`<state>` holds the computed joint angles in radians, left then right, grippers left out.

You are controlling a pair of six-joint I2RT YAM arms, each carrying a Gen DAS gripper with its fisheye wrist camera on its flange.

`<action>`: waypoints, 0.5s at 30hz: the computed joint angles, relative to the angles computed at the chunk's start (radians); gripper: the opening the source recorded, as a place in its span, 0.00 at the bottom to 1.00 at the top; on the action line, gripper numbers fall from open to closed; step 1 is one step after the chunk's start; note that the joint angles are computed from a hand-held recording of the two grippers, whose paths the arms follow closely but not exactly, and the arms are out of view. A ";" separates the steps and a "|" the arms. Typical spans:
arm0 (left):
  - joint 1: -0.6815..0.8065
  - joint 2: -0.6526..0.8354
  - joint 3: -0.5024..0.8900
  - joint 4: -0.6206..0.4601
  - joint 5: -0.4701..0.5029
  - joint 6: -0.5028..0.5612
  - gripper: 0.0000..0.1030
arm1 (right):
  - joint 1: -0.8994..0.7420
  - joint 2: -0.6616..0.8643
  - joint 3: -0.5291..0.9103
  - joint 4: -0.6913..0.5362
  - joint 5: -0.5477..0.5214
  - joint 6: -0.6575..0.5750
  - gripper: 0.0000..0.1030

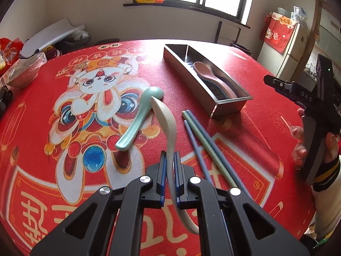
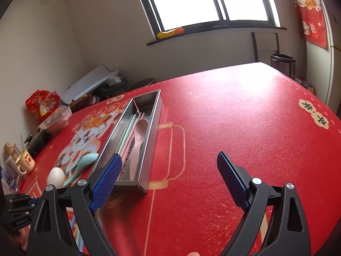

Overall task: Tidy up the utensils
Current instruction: 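Carry the cream spoon into the tray and open the left tool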

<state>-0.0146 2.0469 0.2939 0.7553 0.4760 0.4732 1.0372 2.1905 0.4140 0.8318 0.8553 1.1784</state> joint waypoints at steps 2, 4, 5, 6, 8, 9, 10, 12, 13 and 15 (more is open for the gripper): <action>-0.059 -0.037 0.003 -0.018 -0.019 -0.038 0.06 | -0.001 -0.003 -0.004 -0.006 0.005 0.016 0.85; -0.128 -0.072 0.022 -0.050 -0.040 -0.088 0.06 | -0.006 0.001 -0.017 0.017 0.000 0.026 0.85; -0.167 -0.087 0.036 -0.067 -0.053 -0.116 0.06 | -0.009 0.003 -0.024 0.027 -0.001 0.033 0.85; -0.208 -0.098 0.053 -0.084 -0.067 -0.143 0.06 | -0.012 0.004 -0.029 0.032 -0.003 0.042 0.85; -0.296 -0.109 0.107 -0.134 -0.102 -0.197 0.06 | -0.017 0.007 -0.039 0.044 -0.008 0.055 0.85; -0.338 -0.106 0.144 -0.168 -0.119 -0.221 0.06 | -0.020 0.009 -0.044 0.052 -0.012 0.060 0.85; -0.377 -0.095 0.187 -0.203 -0.138 -0.247 0.06 | -0.023 0.012 -0.049 0.064 -0.017 0.062 0.85; -0.437 -0.060 0.288 -0.285 -0.169 -0.294 0.06 | -0.034 0.019 -0.060 0.087 -0.029 0.068 0.85; -0.458 -0.036 0.340 -0.320 -0.181 -0.319 0.06 | -0.039 0.028 -0.066 0.112 -0.036 0.066 0.85; -0.491 0.011 0.440 -0.389 -0.202 -0.363 0.06 | -0.051 0.052 -0.081 0.178 -0.056 0.057 0.85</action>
